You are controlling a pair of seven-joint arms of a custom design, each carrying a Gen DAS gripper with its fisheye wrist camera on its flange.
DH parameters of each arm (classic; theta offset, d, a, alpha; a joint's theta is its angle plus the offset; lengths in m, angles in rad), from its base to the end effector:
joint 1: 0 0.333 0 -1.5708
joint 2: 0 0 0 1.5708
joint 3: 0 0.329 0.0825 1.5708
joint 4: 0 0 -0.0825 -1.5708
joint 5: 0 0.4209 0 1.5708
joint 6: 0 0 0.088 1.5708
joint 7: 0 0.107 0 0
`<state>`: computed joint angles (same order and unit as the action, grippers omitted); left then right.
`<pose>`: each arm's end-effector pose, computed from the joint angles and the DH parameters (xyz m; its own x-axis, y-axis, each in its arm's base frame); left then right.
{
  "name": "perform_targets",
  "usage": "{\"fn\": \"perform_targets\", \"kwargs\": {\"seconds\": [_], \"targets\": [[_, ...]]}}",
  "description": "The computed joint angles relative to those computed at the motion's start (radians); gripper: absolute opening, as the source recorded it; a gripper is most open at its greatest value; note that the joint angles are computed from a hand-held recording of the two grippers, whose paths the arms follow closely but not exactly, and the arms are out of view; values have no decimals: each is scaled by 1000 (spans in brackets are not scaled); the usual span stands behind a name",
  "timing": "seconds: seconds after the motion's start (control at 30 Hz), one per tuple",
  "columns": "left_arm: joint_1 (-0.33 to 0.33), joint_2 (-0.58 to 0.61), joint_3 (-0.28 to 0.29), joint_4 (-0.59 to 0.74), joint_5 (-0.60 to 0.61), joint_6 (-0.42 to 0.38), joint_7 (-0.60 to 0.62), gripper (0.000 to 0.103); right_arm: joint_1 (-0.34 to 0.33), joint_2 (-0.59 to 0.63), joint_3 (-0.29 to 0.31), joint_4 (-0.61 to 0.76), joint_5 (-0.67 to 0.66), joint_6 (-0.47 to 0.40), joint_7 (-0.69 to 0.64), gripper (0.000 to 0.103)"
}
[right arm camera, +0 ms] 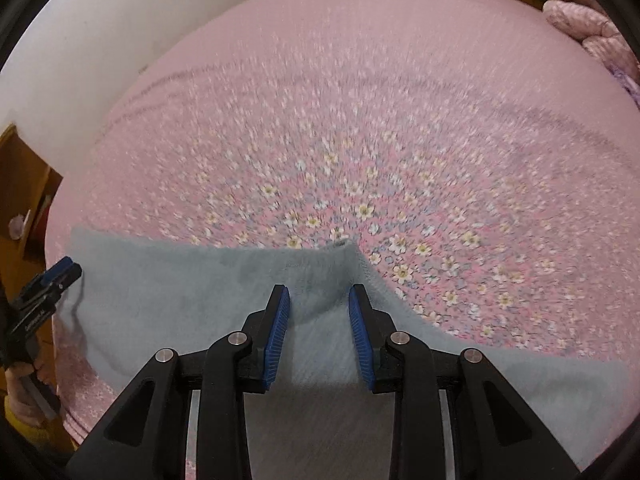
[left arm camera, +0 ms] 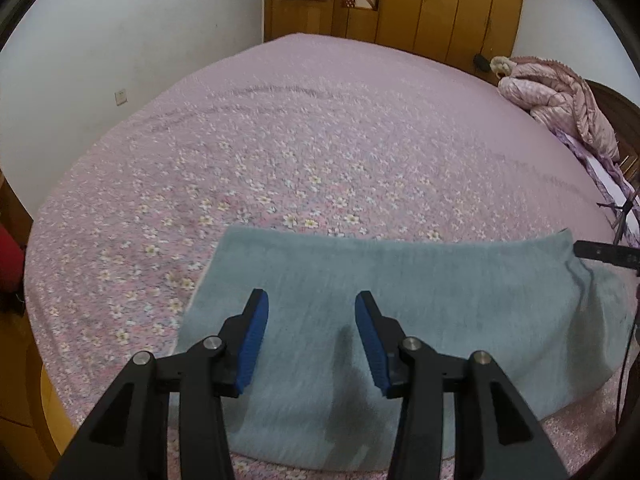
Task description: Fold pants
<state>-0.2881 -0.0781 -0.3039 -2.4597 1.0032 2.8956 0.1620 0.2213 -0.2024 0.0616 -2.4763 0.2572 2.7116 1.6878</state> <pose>0.4002 -0.3292 0.3474 -0.1335 -0.9890 0.0642 -0.7900 0.0671 -0.6094 0.4955 0.1349 0.4021 0.0039 -0.9737 -0.2279 -0.9212 0.0852 -0.3795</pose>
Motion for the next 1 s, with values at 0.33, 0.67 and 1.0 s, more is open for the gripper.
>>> {"fn": "perform_targets", "kwargs": {"seconds": [0.33, 0.67, 1.0], "targets": [[-5, 69, 25, 46, 128, -33, -132, 51, -15, 38, 7, -4, -33, 94, 43, 3], [-29, 139, 62, 129, 193, -95, -113, 60, -13, 7, -12, -16, 20, 110, 67, 8], [-25, 56, 43, 73, 95, -16, -65, 60, -78, -245, 50, -213, -81, 51, 173, 21]]}}
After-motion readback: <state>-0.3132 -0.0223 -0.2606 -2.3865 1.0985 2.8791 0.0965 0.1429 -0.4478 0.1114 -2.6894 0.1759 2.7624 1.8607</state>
